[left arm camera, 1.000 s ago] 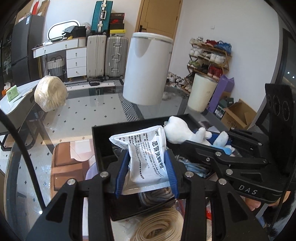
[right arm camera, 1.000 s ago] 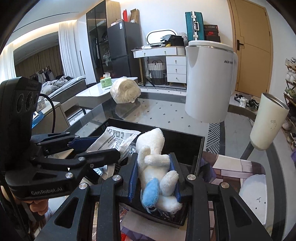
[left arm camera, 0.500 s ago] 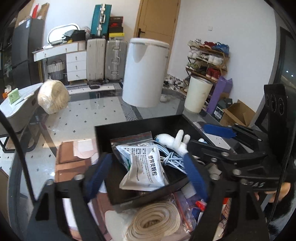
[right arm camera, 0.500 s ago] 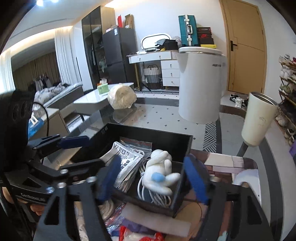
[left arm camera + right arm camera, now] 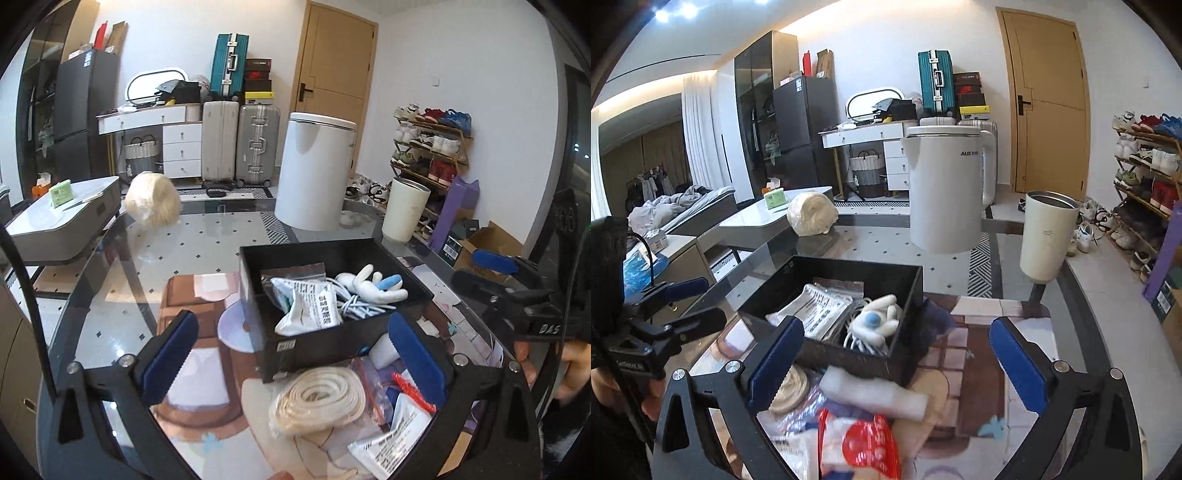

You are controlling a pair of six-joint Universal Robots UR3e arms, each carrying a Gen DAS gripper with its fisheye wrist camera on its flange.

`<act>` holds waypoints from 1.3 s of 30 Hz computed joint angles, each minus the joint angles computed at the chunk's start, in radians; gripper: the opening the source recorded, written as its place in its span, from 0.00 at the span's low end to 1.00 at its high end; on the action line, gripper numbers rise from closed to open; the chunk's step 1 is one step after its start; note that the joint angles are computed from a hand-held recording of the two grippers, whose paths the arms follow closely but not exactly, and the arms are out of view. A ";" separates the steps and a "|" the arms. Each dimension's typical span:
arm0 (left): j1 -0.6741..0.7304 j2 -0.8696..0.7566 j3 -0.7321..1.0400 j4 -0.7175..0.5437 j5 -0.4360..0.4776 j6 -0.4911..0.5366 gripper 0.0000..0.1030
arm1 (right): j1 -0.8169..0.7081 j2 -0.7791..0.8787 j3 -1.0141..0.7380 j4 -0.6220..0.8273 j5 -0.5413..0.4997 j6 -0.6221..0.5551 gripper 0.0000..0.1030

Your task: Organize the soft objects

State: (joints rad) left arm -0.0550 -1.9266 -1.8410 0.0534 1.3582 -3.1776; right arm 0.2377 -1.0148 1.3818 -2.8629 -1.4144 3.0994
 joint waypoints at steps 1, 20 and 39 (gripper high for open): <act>0.001 0.012 -0.019 0.008 0.011 0.000 1.00 | -0.002 -0.027 0.034 -0.003 -0.003 -0.008 0.99; -0.049 0.041 -0.185 0.108 0.101 -0.018 1.00 | 0.008 -0.138 0.282 -0.031 0.003 -0.024 0.99; -0.082 0.038 -0.255 0.112 0.100 -0.010 1.00 | 0.037 -0.071 0.243 0.046 -0.018 -0.037 0.99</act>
